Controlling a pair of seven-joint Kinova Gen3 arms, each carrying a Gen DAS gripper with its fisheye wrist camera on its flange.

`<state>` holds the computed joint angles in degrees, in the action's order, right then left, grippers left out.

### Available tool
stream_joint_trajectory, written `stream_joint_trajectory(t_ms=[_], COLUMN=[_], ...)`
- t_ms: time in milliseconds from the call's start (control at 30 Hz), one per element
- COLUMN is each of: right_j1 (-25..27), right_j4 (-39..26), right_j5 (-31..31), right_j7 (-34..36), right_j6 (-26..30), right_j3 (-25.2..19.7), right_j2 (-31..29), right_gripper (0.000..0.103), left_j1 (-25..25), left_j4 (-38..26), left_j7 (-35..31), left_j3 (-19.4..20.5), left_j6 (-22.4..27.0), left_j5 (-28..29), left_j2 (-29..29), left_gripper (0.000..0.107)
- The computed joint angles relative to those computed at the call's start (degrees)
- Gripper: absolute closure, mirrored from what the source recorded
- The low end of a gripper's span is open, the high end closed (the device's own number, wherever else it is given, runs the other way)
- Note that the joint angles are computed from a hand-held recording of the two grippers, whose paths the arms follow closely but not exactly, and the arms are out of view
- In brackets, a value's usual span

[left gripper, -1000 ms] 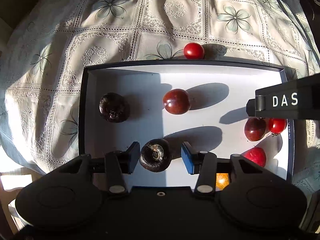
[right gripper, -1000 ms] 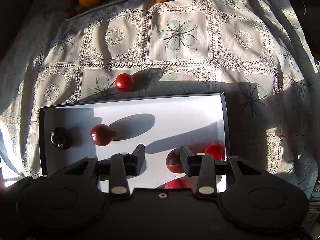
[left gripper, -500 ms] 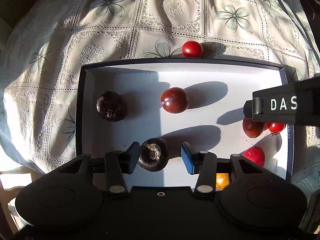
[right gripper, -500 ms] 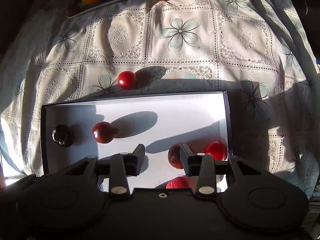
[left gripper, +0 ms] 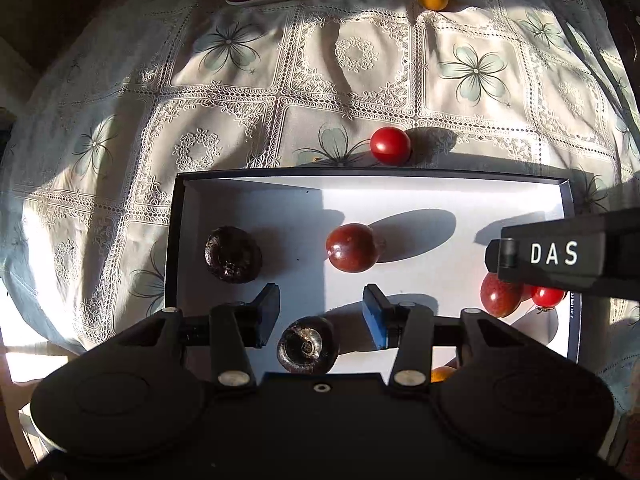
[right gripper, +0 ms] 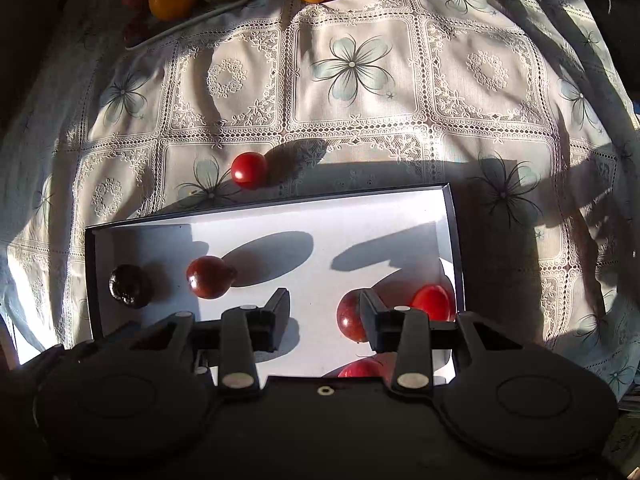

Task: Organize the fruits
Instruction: 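Move the left tool to the last red tomato while the right tool reaches the orange tomato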

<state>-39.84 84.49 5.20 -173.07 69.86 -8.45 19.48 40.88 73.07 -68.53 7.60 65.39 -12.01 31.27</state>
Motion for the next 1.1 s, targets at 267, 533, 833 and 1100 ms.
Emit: stream_joint_trajectory(t_ms=[267, 533, 833, 1100], right_j1=[2.2, 6.1, 9.9, 12.5], right_j4=[1.8, 1.8, -1.8, -2.1], right_j5=[-0.1, 2.6, 5.8, 4.2], right_j7=[-1.8, -0.2, 7.0, 12.6], right_j6=[-0.6, 0.1, -4.5, -9.7], right_j3=[1.0, 2.8, 4.9, 5.8], right_j2=[-1.2, 0.1, 4.7, 5.9], right_gripper=[0.063, 0.061, 0.06, 0.06], left_j1=[-0.3, -0.2, -0.4, -0.1], left_j4=[-7.4, -20.7, -27.7, -29.7], left_j7=[0.9, -1.0, -3.3, -4.3], left_j3=[-1.3, -3.2, -4.4, -5.4], left_j6=[2.7, 8.0, 11.8, 13.3], left_j5=[-0.9, -1.9, -0.1, 0.1], left_j2=[2.4, 9.0, 15.0, 17.3], left_gripper=[0.054, 0.054, 0.054, 0.054])
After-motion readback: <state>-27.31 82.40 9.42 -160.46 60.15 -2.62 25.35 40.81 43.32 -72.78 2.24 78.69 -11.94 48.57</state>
